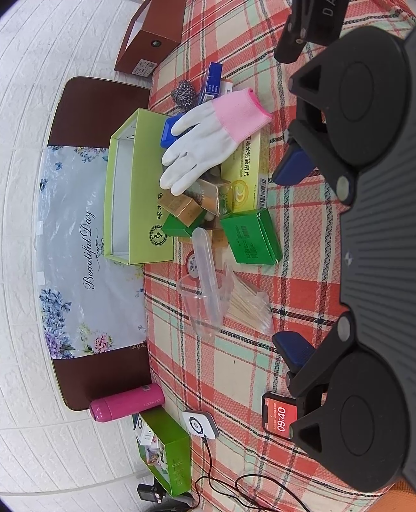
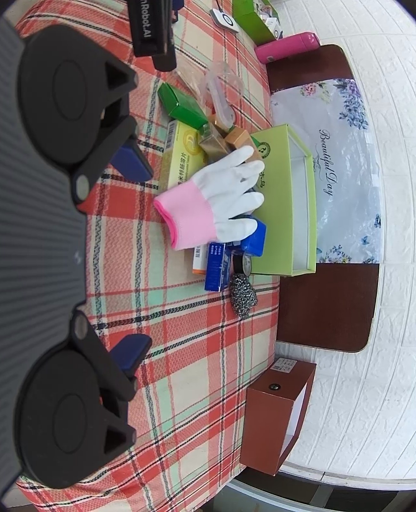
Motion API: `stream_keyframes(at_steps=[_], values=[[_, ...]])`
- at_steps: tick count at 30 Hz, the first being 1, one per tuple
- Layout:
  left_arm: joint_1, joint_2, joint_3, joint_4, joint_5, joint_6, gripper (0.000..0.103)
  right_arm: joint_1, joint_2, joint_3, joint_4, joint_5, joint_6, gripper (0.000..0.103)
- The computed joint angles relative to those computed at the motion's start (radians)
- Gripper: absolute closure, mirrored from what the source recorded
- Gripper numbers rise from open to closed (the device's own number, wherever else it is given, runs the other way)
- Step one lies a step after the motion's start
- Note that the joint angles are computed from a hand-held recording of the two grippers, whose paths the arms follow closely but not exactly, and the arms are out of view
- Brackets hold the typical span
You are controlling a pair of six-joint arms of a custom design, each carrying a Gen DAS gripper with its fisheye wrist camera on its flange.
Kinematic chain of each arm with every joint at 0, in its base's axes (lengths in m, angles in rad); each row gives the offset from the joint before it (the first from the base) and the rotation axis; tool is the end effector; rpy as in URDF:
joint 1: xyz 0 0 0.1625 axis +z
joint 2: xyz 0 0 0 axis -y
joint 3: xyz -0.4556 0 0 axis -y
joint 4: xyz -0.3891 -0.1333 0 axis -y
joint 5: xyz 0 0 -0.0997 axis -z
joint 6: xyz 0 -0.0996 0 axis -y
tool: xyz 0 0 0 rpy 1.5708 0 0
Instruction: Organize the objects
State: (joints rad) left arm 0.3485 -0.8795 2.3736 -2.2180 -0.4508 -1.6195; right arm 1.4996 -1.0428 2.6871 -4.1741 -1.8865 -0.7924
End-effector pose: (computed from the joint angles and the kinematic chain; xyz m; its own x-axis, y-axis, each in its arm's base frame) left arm -0.2564 -0.3304 0.0221 -0.6454 -0.2571 -0.7193 0.4542 0.6280 -0.6319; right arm 0.0782 -0.3422 0.1952 -0.6821 -0.1824 0.7081 -0.6336 0.6309 -0.4478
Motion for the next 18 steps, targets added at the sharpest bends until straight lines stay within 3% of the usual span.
stream_keyframes(at_steps=[18], values=[[0.020, 0.007, 0.009, -0.061, 0.001, 0.047, 0.002, -0.004, 0.008, -0.014, 0.024, -0.009, 0.007, 0.000]])
